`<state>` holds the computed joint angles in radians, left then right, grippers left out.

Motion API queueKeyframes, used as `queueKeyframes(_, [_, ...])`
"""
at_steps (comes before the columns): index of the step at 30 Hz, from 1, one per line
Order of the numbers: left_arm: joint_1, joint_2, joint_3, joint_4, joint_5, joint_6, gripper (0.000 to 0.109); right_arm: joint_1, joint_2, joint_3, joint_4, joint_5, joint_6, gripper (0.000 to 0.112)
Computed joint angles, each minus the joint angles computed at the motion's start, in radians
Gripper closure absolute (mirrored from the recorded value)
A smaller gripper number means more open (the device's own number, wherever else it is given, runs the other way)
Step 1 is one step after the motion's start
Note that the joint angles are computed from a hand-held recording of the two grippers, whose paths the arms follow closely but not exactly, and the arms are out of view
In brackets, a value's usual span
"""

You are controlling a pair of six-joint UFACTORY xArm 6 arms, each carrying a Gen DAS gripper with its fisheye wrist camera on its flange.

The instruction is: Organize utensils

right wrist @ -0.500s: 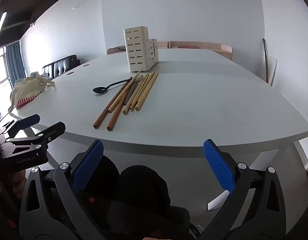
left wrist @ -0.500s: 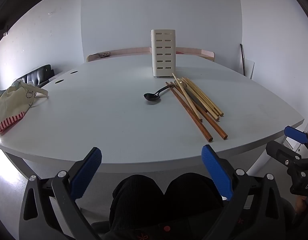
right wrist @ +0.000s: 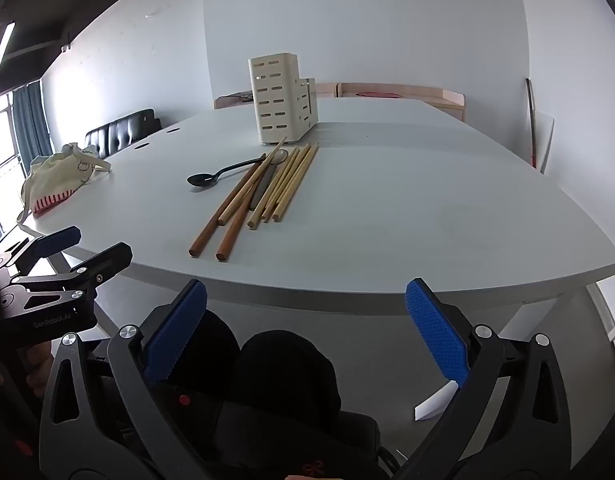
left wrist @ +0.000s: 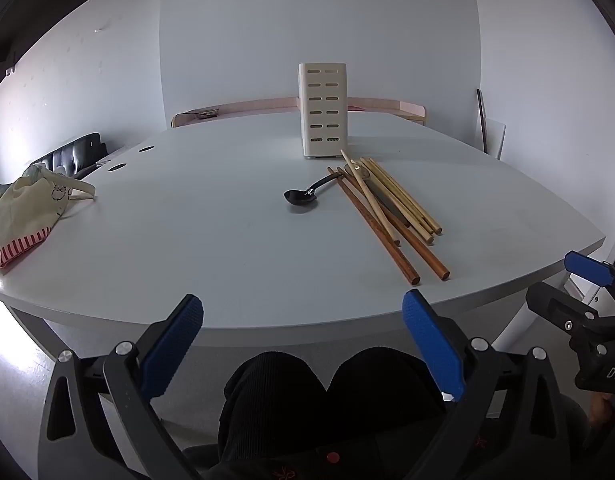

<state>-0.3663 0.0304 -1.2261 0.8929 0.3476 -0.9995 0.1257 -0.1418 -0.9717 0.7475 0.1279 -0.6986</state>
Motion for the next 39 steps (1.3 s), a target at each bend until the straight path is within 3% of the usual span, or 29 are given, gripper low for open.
queueKeyframes(39, [-0.006, 0.003, -0.008, 0.018, 0.007, -0.011, 0.010, 0.010, -0.007, 0.007, -0.026, -0.015, 0.029, 0.017])
